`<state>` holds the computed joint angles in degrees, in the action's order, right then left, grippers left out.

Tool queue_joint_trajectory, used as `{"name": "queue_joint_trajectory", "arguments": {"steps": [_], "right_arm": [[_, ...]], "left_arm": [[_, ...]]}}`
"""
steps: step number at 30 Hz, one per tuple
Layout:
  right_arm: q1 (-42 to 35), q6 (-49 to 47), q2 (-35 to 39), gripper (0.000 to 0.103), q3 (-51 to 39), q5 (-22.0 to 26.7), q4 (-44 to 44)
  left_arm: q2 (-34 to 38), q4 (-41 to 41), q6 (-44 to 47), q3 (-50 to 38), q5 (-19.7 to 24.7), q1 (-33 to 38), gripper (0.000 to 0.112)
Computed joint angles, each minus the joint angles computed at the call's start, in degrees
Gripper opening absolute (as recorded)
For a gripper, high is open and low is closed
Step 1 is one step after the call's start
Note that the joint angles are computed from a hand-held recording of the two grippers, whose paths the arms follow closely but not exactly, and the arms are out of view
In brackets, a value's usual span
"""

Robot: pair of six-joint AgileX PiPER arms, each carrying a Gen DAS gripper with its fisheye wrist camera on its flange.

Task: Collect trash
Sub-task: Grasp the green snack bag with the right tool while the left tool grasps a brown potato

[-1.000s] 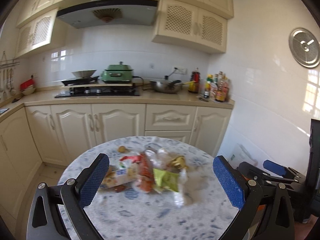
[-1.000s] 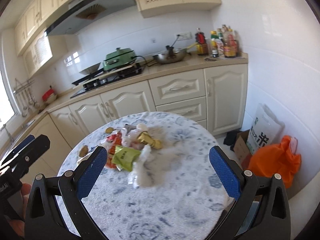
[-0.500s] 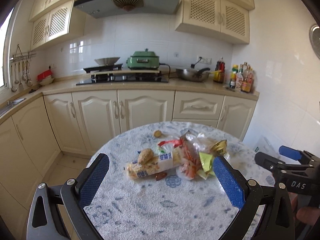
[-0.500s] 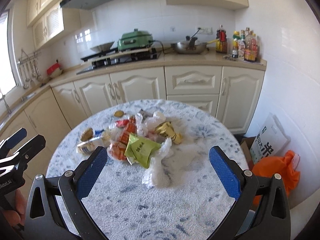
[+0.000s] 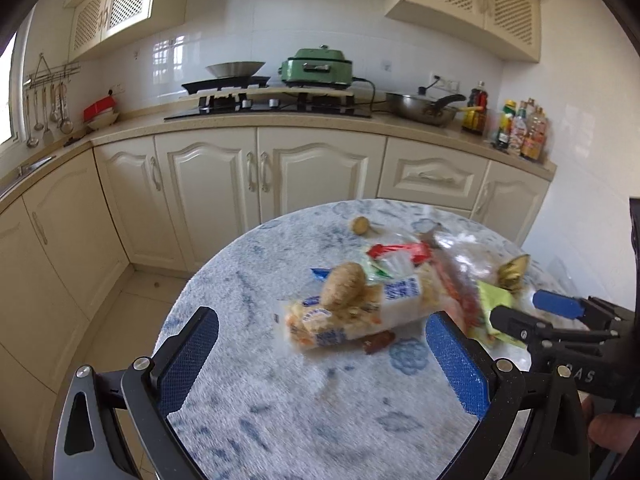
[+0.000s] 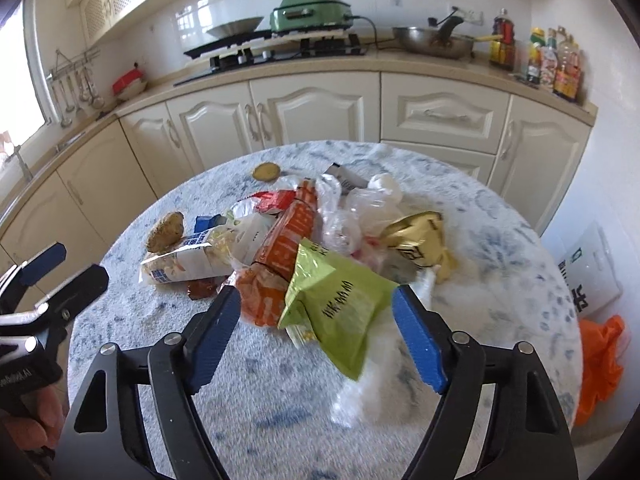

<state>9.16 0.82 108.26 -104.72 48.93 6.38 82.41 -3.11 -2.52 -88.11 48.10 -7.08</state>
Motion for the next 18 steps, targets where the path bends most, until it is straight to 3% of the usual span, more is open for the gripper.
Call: {"name": "queue_joint_trajectory", "arguments": {"steps": [5, 11, 12, 14, 16, 18], "right_arm": [[0.9, 2.0, 5.8, 0.057, -4.8, 2.4, -2.7], [-0.4, 1.1, 6.7, 0.040, -5.2, 1.9, -0.9], [-0.5, 1.0, 6.9, 0.038, -5.8, 2.1, -0.8], [-0.9, 0.5, 6.8, 0.035, -5.8, 2.2, 0.3], [-1.0, 0.2, 6.9, 0.032, -6.3, 2.4, 0.8], [-1.1, 0.1, 6.6, 0.032, -6.0, 2.2, 1.5]], "left_arm": [[9.0, 0.1, 1.3, -7.2, 0.4, 0.5, 0.102], [20.8, -1.9, 4.2, -19.4, 3.4, 0.4, 0.100], [21.5, -3.7, 5.7, -19.4, 2.8, 0.9, 0.093], [24.8, -9.2, 9.4, -23.4, 4.9, 2.4, 0.070], [26.7, -13.8, 12.5, -24.9, 6.1, 4.0, 0.038], [26.8, -13.7, 13.1, -24.1, 5.5, 4.2, 0.027]]}}
